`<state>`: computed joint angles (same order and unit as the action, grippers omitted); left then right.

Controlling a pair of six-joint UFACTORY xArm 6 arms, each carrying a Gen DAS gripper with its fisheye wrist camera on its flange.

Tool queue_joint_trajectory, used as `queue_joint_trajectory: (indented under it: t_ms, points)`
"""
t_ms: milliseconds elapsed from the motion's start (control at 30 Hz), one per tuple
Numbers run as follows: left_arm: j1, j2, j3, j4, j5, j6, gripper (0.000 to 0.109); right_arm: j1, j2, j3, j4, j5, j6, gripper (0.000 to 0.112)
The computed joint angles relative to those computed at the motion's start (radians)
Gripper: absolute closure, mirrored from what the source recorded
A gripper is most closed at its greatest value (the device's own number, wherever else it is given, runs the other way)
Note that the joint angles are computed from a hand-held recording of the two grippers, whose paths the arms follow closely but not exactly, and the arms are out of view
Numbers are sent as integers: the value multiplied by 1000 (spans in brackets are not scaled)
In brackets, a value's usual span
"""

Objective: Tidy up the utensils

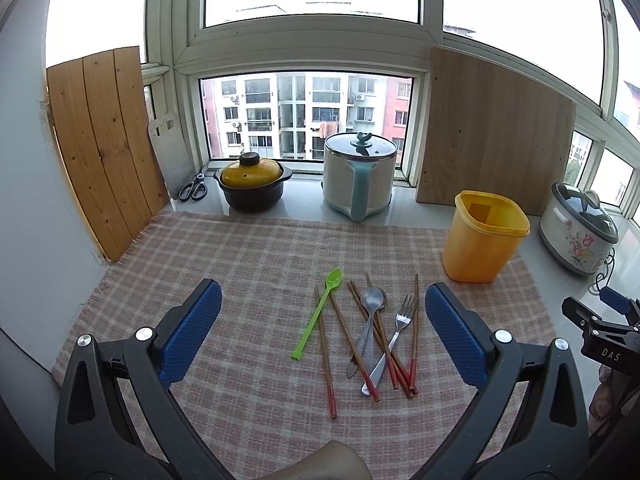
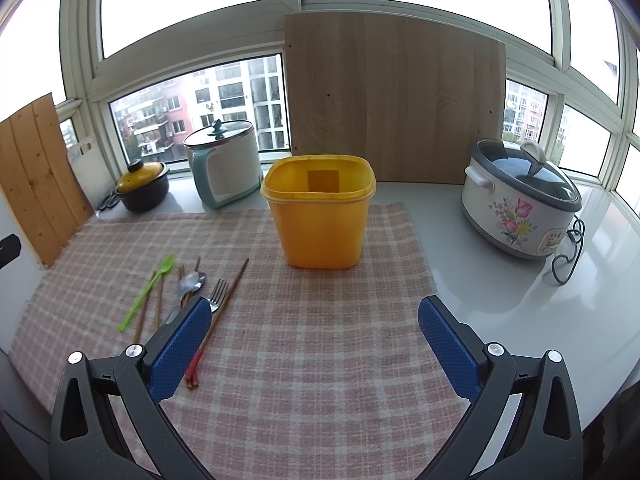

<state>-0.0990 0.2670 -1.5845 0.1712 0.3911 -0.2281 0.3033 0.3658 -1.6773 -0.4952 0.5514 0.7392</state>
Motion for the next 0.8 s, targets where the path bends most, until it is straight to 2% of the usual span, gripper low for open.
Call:
queue_joint_trajectory:
  t_ms: [800]
  points:
    - [-11,40,-47,2,12,-2,6,-4,40,-47,41,19,-28,10]
